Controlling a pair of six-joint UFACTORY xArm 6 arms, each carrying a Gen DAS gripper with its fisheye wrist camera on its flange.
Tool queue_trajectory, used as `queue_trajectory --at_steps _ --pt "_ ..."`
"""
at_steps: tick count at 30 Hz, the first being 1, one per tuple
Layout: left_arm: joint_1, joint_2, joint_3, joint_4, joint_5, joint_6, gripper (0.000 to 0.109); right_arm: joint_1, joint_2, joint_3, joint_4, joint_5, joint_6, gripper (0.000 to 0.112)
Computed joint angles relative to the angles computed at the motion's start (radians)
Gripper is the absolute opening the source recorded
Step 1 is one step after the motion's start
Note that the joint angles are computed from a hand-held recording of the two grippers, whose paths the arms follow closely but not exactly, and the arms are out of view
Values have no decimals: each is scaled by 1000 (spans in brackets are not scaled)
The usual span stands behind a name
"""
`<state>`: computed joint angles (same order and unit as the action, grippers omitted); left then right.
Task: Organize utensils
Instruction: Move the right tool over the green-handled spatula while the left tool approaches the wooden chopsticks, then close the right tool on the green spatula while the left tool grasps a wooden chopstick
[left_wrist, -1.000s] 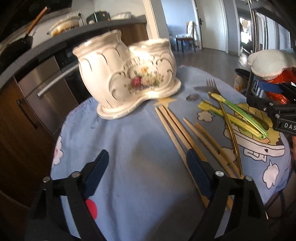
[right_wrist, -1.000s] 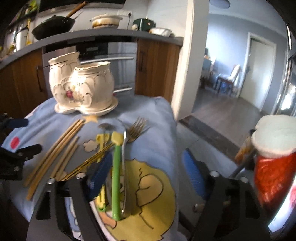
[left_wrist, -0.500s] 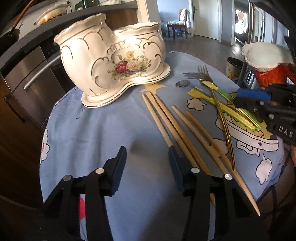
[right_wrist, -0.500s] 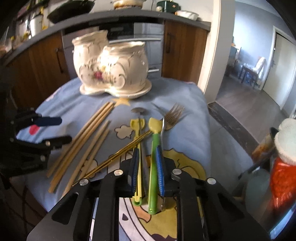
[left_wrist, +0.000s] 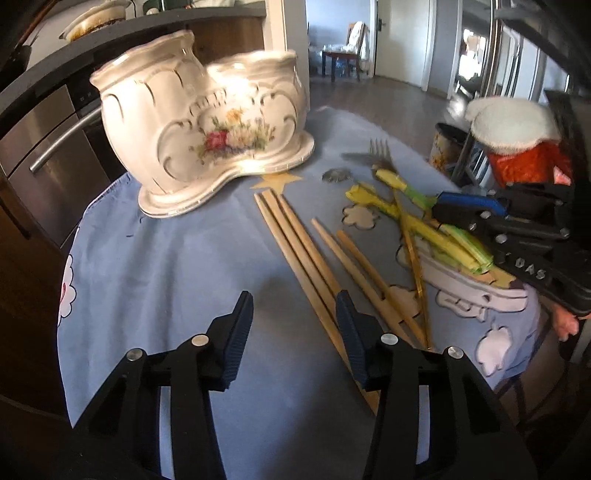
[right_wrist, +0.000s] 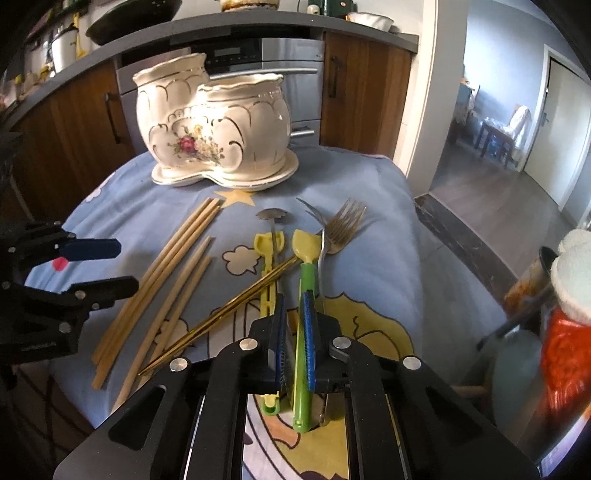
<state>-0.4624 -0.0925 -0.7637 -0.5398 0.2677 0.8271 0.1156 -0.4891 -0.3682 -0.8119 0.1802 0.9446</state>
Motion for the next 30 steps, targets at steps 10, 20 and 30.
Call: queue_trajectory --at_steps 10,20,30 --pt "19 27 -23 73 -11 -86 47 -1 14 -10 16 9 -19 10" --pt "5 52 -30 250 -48 -266 48 -8 20 -6 8 -11 -13 10" --pt "12 108 -130 355 66 -384 46 -26 64 -17 177 -66 -158 10"
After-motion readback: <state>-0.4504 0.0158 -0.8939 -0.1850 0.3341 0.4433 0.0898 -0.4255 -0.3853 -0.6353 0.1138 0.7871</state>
